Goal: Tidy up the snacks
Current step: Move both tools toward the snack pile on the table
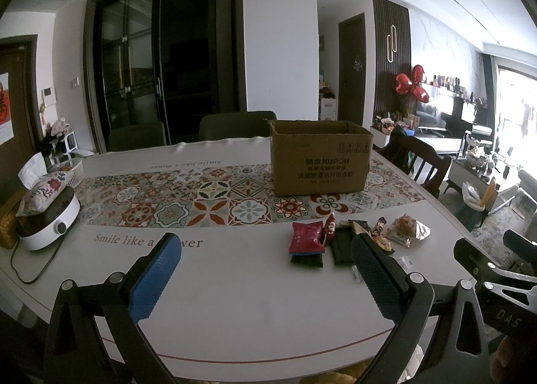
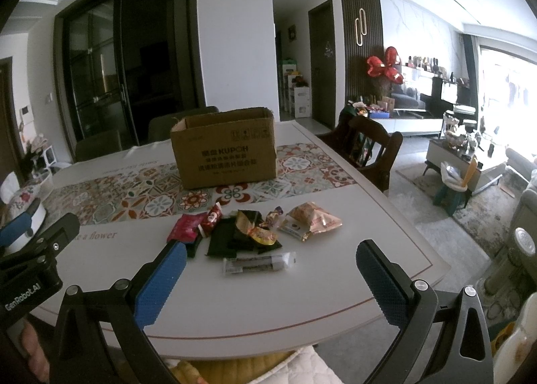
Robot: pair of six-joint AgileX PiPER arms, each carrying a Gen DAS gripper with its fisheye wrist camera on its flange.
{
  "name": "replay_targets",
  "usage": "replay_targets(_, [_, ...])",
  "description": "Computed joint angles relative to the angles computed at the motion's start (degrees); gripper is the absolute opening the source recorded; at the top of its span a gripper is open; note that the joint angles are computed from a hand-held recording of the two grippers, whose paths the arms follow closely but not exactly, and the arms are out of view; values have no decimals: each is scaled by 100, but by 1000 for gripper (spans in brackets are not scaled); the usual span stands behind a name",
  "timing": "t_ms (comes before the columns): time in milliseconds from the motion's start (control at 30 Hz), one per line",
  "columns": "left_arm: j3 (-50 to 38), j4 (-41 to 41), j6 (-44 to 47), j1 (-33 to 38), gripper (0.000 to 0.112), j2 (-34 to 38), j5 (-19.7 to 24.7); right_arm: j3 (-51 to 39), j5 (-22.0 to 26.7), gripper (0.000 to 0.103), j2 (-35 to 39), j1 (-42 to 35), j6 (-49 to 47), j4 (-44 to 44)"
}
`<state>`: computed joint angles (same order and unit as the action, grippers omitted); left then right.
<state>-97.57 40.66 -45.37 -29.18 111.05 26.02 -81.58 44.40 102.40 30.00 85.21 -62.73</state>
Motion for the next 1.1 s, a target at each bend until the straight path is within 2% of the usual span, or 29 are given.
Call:
replay_targets(433, [8,3,13,5,103,-2,-1,7,-21,102,2,-11,-1,13])
replay_targets(600, [56,-75,211,122,103,7,-182,-21,-36,102,9,-28,-60,96])
replay_targets(767, [-121,51,267,59,103,170,-182,-30,-155,102,113,-142,-29,55])
replay_targets(833, [-330,363,112,14,103,369,-163,-107,-233,102,227,-236,-94,49])
replay_targets(900, [-497,715,-188,10,103,546,-343,-266,-290,102,374,-330,-206,98])
replay_targets(1000, [-820,469,48,62,103,794,-500,-444,-425,102,544,-458,-375,210])
replay_targets(1100, [-1353,-474,920,119,103,1120,-343,-670,-580,102,732,-616,-660,461])
